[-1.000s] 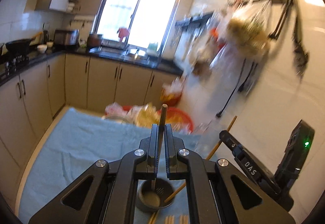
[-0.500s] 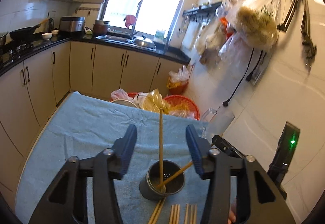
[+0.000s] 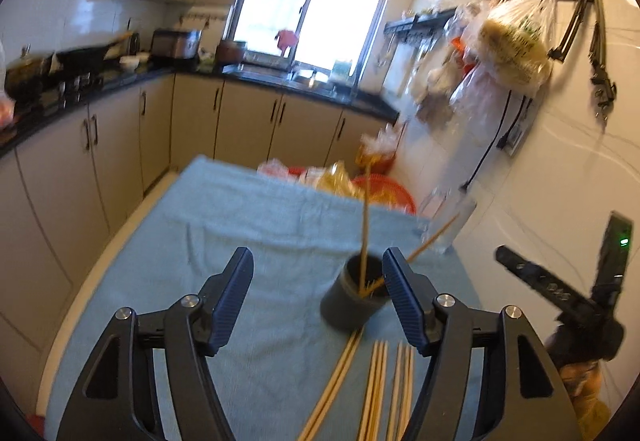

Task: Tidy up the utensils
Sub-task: 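Lower the chopsticks into the black holder and open both tools, then grasp a wooden chopstick with the left tool while the right tool grasps another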

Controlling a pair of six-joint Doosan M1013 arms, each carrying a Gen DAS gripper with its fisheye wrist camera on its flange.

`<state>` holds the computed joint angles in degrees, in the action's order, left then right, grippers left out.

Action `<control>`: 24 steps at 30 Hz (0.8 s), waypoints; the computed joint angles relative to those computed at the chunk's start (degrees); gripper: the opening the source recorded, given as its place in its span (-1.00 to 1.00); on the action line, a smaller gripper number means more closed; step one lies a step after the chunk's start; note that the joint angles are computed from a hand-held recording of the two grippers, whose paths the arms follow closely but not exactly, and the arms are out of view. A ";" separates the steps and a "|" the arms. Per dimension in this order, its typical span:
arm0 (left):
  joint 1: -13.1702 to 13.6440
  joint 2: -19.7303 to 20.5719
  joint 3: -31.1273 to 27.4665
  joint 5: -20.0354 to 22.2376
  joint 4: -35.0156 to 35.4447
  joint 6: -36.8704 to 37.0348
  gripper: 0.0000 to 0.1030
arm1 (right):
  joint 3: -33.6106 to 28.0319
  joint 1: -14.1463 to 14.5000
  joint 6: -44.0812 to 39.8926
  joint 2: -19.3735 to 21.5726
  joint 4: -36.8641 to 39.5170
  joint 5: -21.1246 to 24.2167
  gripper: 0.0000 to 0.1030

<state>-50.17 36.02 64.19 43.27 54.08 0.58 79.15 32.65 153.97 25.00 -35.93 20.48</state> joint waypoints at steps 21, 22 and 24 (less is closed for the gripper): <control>2.31 10.89 -6.96 3.26 -37.94 41.37 -0.54 | 7.80 -1.28 -45.10 3.29 45.93 7.41 -0.45; 2.46 10.95 -7.12 3.18 -38.66 41.88 -0.57 | 7.42 -1.19 -44.93 3.55 45.54 7.76 -0.45; 2.56 11.31 -7.79 3.63 -39.17 42.37 -0.70 | 7.32 -0.69 -43.49 3.74 43.24 7.09 -0.46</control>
